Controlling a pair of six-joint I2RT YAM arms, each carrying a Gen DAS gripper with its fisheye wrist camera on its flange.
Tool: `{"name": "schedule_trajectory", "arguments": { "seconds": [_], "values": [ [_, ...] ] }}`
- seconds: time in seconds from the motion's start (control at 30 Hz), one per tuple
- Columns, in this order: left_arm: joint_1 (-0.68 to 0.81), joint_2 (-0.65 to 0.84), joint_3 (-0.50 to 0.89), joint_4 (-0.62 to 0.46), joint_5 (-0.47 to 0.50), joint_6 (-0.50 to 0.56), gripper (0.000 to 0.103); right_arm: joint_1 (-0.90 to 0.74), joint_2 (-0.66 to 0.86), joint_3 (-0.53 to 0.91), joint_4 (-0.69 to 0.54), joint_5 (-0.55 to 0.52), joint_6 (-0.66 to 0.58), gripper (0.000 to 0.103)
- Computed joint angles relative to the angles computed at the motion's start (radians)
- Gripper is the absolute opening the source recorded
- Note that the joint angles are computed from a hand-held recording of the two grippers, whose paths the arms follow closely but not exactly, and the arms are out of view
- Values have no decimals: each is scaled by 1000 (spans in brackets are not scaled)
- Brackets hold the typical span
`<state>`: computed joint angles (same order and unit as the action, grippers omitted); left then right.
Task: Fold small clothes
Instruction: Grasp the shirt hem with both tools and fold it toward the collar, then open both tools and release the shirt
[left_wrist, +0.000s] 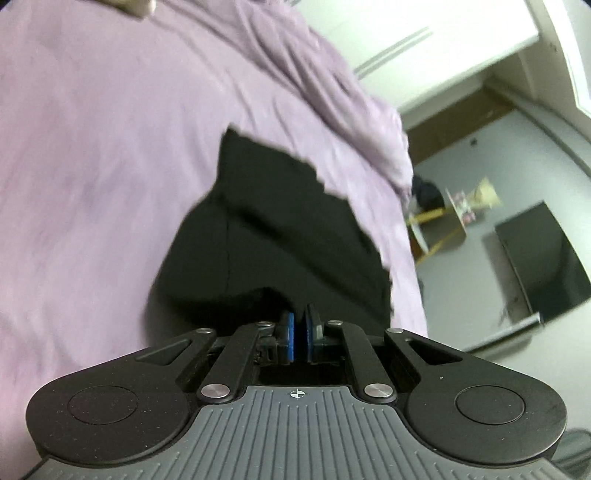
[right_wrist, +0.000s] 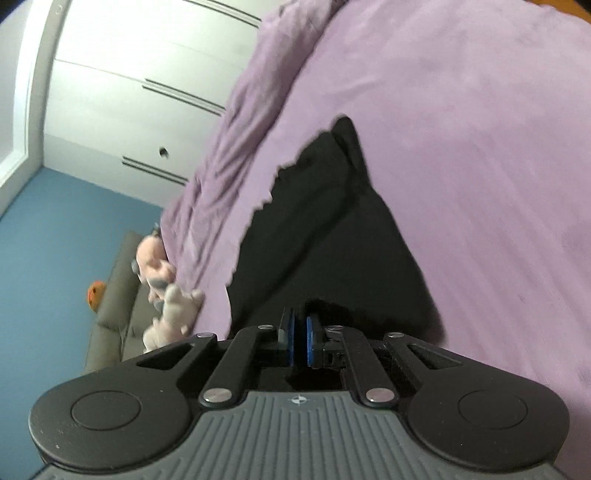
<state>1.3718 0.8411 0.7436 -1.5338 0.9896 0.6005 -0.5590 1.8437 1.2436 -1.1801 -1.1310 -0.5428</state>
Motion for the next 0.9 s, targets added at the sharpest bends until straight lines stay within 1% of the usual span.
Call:
{"name": "schedule_trajectory", "arguments": {
  "seconds": [0.03, 0.1, 0.17, 0.2, 0.3, 0.33, 0.43, 0.5, 0.53, 0.57, 0.6, 0.63, 0.67, 0.73, 0.77, 0.8, 0.87, 0.9],
  "values": [
    [-96, -34, -14, 150, 1, -199, 7, 29, -8, -1, 75, -6, 90, 5],
    [-258, -65, -49, 400, -32, -516, 7, 78, -11, -4, 214, 0, 252, 5],
    [-391, -56, -86, 605, -109, -739, 7, 130, -15, -20, 379, 32, 424, 5],
    [-448, -43, -104, 686, -156, -814, 7, 153, -7, -21, 455, 52, 513, 5],
    [-517, 63, -111, 827, -263, -921, 8, 191, 27, -17, 597, 110, 671, 5],
    [-553, 104, -125, 900, -301, -981, 7, 210, 43, -10, 645, 137, 725, 5],
    [-583, 220, -130, 1023, -358, -1042, 8, 246, 63, -18, 771, 211, 827, 5],
    [-630, 276, -111, 1043, -436, -1042, 8, 264, 78, -30, 865, 247, 896, 5],
    [-650, 301, -109, 1067, -465, -1052, 8, 263, 83, -38, 897, 251, 921, 7],
    [-651, 310, -117, 1087, -476, -1065, 10, 264, 82, -47, 927, 274, 939, 10],
    [-649, 313, -127, 1114, -489, -1092, 11, 265, 73, -55, 942, 312, 930, 11],
    [-640, 302, -145, 1144, -497, -1107, 14, 266, 44, -84, 980, 352, 896, 11],
    [-624, 289, -156, 1163, -496, -1100, 18, 263, 19, -106, 996, 373, 835, 14],
    [-595, 231, -182, 1174, -493, -1041, 21, 252, -14, -127, 972, 377, 680, 18],
    [-579, 198, -193, 1165, -480, -976, 25, 244, -20, -121, 929, 366, 588, 23],
    [-563, 179, -195, 1146, -466, -889, 29, 247, -23, -115, 882, 362, 489, 26],
    [-546, 149, -204, 1097, -443, -720, 52, 256, -36, -126, 850, 373, 379, 36],
    [-545, 144, -211, 1085, -437, -659, 56, 263, -41, -132, 849, 376, 351, 38]
  ]
}}
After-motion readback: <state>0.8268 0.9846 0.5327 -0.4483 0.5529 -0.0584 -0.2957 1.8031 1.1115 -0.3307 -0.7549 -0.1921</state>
